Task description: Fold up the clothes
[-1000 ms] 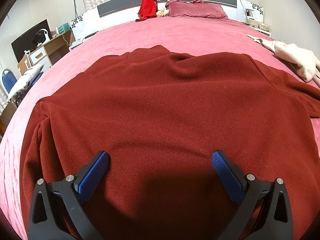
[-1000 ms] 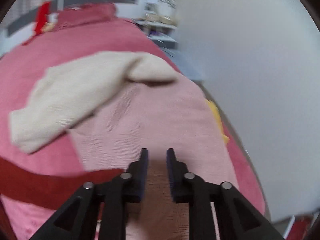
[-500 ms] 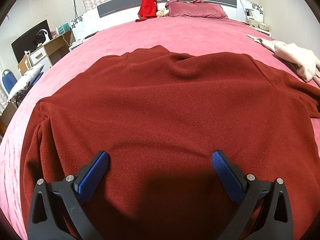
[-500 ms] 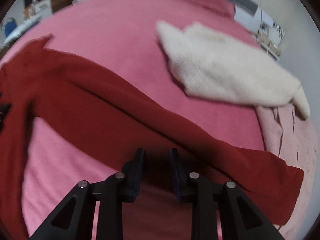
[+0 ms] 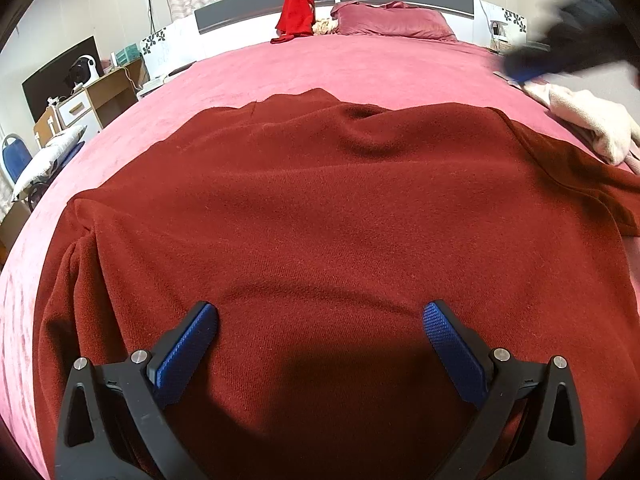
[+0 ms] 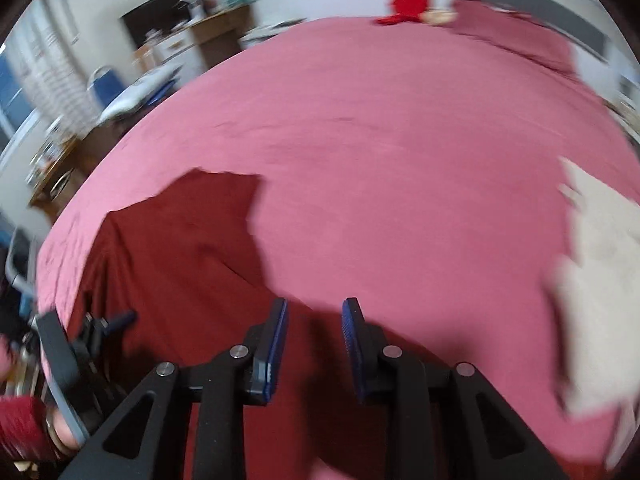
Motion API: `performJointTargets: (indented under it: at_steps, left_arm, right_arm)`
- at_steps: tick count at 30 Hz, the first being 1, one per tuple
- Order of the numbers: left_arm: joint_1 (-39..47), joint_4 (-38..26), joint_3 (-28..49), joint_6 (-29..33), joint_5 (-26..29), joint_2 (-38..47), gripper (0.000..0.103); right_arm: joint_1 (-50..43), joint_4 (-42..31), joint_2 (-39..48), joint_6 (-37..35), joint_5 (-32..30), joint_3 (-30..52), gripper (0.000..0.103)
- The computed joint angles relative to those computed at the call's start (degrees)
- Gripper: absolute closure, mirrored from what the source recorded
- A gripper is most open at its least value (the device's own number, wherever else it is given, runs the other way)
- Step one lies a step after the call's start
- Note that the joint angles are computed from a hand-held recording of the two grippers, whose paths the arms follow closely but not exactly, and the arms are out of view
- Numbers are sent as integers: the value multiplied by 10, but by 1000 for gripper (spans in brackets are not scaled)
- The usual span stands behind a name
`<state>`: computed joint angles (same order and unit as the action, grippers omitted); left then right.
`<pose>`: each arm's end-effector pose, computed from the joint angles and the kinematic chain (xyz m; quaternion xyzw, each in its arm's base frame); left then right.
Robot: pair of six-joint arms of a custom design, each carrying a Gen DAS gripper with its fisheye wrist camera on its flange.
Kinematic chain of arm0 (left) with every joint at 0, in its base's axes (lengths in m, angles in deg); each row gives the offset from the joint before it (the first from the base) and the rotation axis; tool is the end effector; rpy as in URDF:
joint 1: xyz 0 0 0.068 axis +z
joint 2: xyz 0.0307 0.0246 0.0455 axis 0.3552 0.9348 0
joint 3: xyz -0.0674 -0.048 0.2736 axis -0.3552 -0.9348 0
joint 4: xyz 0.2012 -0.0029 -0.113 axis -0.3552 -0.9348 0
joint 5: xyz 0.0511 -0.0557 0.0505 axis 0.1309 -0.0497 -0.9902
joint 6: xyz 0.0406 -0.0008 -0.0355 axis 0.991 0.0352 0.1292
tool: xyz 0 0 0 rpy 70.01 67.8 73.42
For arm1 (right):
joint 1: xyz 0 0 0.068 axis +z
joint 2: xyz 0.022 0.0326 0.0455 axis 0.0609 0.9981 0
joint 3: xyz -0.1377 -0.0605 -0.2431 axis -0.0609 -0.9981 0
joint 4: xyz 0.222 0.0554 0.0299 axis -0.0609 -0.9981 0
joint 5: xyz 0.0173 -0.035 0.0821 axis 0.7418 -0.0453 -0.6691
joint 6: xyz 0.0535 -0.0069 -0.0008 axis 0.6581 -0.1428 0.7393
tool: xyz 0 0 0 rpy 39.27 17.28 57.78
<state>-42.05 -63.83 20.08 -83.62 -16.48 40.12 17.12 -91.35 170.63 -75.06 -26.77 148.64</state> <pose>0.1682 -0.2790 0.0829 -0.0141 0.9359 0.0582 0.3471 0.3572 0.0997 0.2237 -0.2969 0.9145 0.1694 0.2163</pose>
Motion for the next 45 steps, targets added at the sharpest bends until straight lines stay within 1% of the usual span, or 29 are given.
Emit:
performJointTargets:
  at_steps: [3,6,8,9,12,13,16,17,18,19,21,22,23,24,25,26,28,30,31,32,34,35,37,39,40,41,42,43,45]
  left_arm:
    - [2,3,3,2,0,3,0]
    - [3,11,1,3,3,4,0]
    - [2,12,1,2,2,6,0]
    - [1,12,2,1,2,8,0]
    - [-1,11,5,-1,0,11,0]
    - [-1,15,3,-1,1,11,0]
    - [-1,22,0,-2,3,12,0]
    - [-2,25,-1,-2,3,12,0]
    - [-2,27,-3,-3,4,12,0]
    - [-2,28,-6,-3,5,10,0]
    - [-3,30,-9,-3,6,9,0]
    - [-3,27,-6,-4,5,10,0]
    - [-4,25,-3,-4,5,11,0]
    - [-4,23,-2,-5,5,12,0]
    - [-4,22,-1,-5,5,11,0]
    - [-4,21,-1,-5,5,11,0]
    - [-3,21,-1,-3,5,9,0]
    - [-5,18,0,-4,5,10,0]
    - [-5,20,-4,-4,5,7,0]
    - [-4,25,-12,-2,5,3,0]
    - [-3,26,-15,0,6,2,0]
    - [-3,26,-14,1,6,2,0]
    - [-2,25,-14,2,7,0,0]
    - [-1,24,-14,3,6,-1,0]
    - [-1,23,-14,3,6,-1,0]
    - [-1,23,-14,4,6,-1,0]
    - [-1,23,-14,4,6,-1,0]
    - [-1,23,-14,3,5,-1,0]
    - [-2,24,-15,3,5,-1,0]
  right_arm:
    - [62,-24,95,16,35,83,75]
    - [113,-80,181,34,70,179,75]
    - [136,-62,198,26,117,179,76]
    - [149,-39,199,23,149,170,76]
    - [190,104,177,11,292,94,73]
    - [198,137,178,7,325,82,71]
    - [200,206,185,-2,357,63,66]
    - [199,230,185,-7,367,56,65]
    - [195,248,184,-8,374,53,67]
    - [186,252,184,-1,366,57,71]
    - [144,217,179,54,293,82,71]
    - [115,206,162,95,251,78,69]
    - [87,204,142,129,215,66,69]
    - [59,217,109,143,177,30,69]
    - [32,220,77,137,132,-4,69]
    - [15,218,53,123,103,-34,69]
    - [-10,224,7,83,60,-100,68]
    - [-27,228,-33,27,22,-170,68]
    - [-32,230,-46,-6,14,-199,68]
    - [-32,241,-55,-38,20,-232,68]
    - [-12,301,-53,-84,89,-298,69]
    - [-9,324,-41,-78,116,-307,68]
    - [-38,384,-35,-48,93,-333,67]
    - [-58,387,-41,28,92,-330,67]
    - [-63,373,-47,51,71,-324,67]
    - [-63,364,-55,56,54,-321,67]
    - [-53,364,-72,46,54,-325,67]
    - [-37,369,-90,27,67,-329,66]
    - [-25,337,-80,16,60,-289,65]
